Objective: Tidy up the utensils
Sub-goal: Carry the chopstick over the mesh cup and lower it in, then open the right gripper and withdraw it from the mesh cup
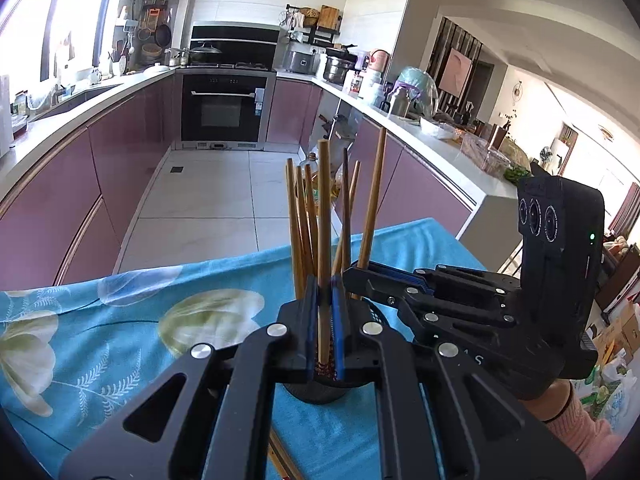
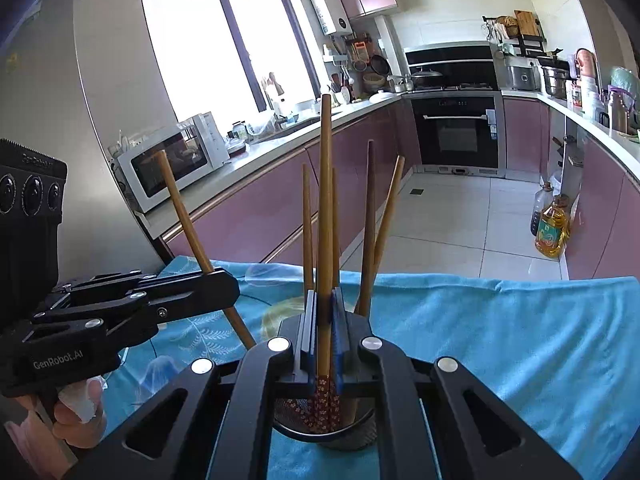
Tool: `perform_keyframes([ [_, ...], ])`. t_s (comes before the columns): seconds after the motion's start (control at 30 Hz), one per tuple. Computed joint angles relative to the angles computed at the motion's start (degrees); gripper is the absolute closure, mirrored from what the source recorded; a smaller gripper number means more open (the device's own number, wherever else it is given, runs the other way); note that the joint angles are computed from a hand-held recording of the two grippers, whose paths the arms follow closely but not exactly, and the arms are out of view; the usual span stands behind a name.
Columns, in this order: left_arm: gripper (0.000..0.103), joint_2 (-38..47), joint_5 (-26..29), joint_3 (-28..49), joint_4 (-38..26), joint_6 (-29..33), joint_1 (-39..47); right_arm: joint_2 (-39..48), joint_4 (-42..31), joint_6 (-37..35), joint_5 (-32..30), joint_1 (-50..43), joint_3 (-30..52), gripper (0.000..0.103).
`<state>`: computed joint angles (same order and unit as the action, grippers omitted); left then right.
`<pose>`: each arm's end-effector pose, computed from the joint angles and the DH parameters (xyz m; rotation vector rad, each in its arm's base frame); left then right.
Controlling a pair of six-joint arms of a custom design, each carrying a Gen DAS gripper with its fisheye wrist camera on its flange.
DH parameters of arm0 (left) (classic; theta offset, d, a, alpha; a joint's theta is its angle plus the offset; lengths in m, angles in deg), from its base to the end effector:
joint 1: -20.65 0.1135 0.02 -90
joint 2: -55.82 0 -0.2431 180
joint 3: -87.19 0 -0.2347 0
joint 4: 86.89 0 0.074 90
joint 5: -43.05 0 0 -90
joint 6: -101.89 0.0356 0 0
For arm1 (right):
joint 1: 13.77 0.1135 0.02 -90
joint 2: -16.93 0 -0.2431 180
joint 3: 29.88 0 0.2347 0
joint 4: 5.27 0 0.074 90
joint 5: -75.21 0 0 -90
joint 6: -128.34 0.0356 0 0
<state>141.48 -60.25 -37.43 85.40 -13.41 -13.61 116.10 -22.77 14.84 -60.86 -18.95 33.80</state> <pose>0.2442 -0.1564 0.1707 0.0477 2.2308 -0.3143 0.3103 -0.0024 0.1384 -0.6695 2.1547 0.7350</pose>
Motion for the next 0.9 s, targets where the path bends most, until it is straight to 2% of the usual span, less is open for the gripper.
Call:
perform_keyframes([
  [0.27, 0.095, 6.34, 0.89, 2.31, 1.88, 0.16, 1.18, 1.63, -0.04, -0.06, 2.60, 1.26, 0.40, 0.095],
  [0.6, 0.095, 8.95, 1.08, -0.03, 5.59, -1.09, 0.78, 0.90, 0.87, -0.19, 1.76, 0.46, -1.01, 0.094],
  [0.67, 0.095, 9.06, 0.81, -1.30, 6.93, -1.63, 0.46, 0.33, 1.55, -0.44, 1.82, 0.36, -1.90, 0.090],
  [0.7, 0.095, 8.85, 0.31, -2.21, 7.72, -1.79, 0.25, -0.02, 1.94, -0.47, 1.84, 0.27, -2.38, 0.082],
  [0.73, 0.094, 8.60, -0.16, -2.88, 8.21, -1.96, -0.06, -0.29, 2.22, -0.49, 1.78, 0.18, -2.75, 0.078],
  [0.9, 0.082, 5.58, -5.27, -7.41, 10.29, -3.39, -2.82, -2.22, 3.33, -1.01, 1.23, -0.66, -5.10, 0.078],
])
